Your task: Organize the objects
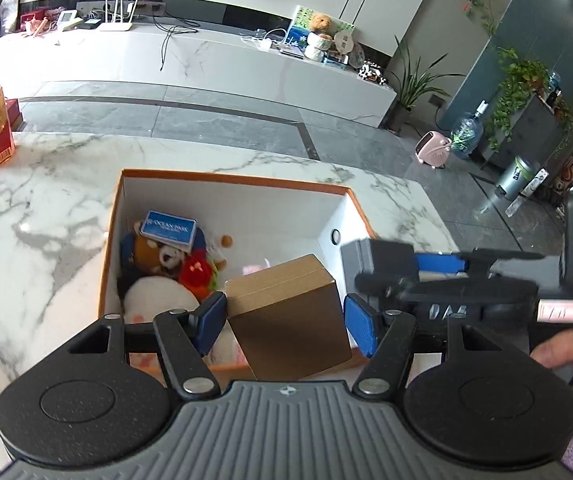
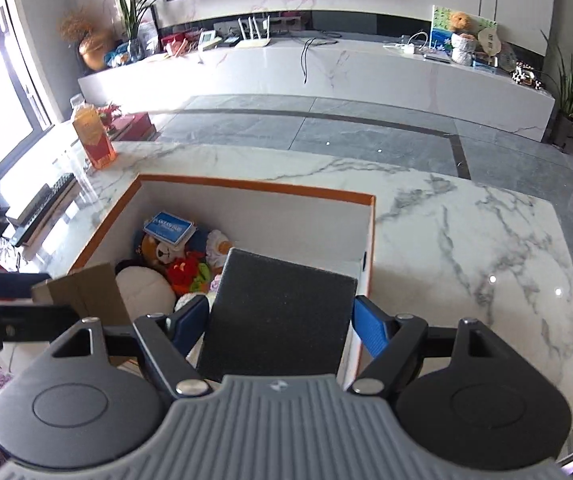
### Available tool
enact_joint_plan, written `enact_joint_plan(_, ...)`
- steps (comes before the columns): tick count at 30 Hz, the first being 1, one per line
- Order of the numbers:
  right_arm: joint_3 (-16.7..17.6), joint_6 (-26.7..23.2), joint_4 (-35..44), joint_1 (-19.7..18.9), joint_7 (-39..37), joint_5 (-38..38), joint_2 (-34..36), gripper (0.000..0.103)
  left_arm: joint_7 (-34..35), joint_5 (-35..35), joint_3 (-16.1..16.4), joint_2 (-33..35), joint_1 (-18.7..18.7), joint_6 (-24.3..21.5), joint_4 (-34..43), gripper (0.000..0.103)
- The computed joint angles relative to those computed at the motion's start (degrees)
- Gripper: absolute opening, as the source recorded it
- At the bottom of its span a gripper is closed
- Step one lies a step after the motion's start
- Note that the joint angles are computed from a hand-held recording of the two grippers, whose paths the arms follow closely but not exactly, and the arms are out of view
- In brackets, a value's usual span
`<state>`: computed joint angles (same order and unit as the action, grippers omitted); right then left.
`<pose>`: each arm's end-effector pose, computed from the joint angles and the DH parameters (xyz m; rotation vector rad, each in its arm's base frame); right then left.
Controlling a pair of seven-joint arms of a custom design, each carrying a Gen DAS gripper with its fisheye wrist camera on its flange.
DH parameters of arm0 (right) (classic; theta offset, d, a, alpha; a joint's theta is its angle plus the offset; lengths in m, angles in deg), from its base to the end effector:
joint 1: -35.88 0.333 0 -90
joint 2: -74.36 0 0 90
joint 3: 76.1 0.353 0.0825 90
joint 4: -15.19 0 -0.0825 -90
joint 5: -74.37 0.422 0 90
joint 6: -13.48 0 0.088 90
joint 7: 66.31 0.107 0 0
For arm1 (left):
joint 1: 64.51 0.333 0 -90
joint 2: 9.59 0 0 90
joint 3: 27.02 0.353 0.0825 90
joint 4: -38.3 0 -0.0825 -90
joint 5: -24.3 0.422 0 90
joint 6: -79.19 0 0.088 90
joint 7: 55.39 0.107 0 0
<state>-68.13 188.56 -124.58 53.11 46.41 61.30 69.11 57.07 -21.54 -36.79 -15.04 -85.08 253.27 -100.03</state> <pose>0.4840 0.2484 0.4288 -1.9781 1.5089 -0.4618 0.4889 -0.2238 0.4261 -1.7963 2.1069 -1.0578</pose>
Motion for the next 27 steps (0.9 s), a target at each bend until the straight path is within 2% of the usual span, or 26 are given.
enact_joint_plan(3, 0.85, -4.93, 3.87, -0.32, 3.73, -6.47, 3.82, 0.079, 1.88, -1.30, 0.13, 3.09, 0.79, -0.78, 2.51, 0.075)
enact_joint_plan(5, 0.10, -7.89, 6.21, 0.62, 7.57, -12.56, 6.01, 0.079, 3.15, -2.47, -0.61, 4.55, 2.09, -1.28, 3.85, 0.075)
enact_joint_plan(7, -0.83, -10.19, 7.91, 1.94, 8.34, -14.29, 7.68, 0.079, 4.69, -3.96, -1.68, 5.96, 3.32, -1.22, 5.09, 0.075)
enact_joint_plan(11, -1.99, -13.41, 10.39, 4.01, 6.49, -13.17, 10.34, 0.079, 7.67, -5.77, -3.85, 8.05, 5.68, -1.04, 7.03, 0.075)
enact_joint_plan(14, -2.79, -16.64, 12.46, 5.49, 6.81, -14.55, 12.21, 0.079, 6.71, -4.41, -4.87, 9.04, 6.91, -1.20, 8.04, 0.075)
enact_joint_plan(20, -2.80, -22.54, 15.80, 6.24, 2.37, -9.04, 15.23, 0.079, 4.81, -1.77, -5.97, 10.31, 8.42, -1.30, 8.99, 0.075)
enact_joint_plan(23, -3.63, -23.26, 16.30, 7.04, 2.84, -10.28, 15.76, 0.079, 2.65, 0.47, -6.33, 11.24, 9.18, -1.41, 9.40, 0.075)
enact_joint_plan(27, -3.27, -24.11, 16.68, 6.82, 0.56, -7.94, 15.95, 0.079, 0.86, 2.49, -6.95, 11.71, 10.19, -1.69, 9.44, 0.075)
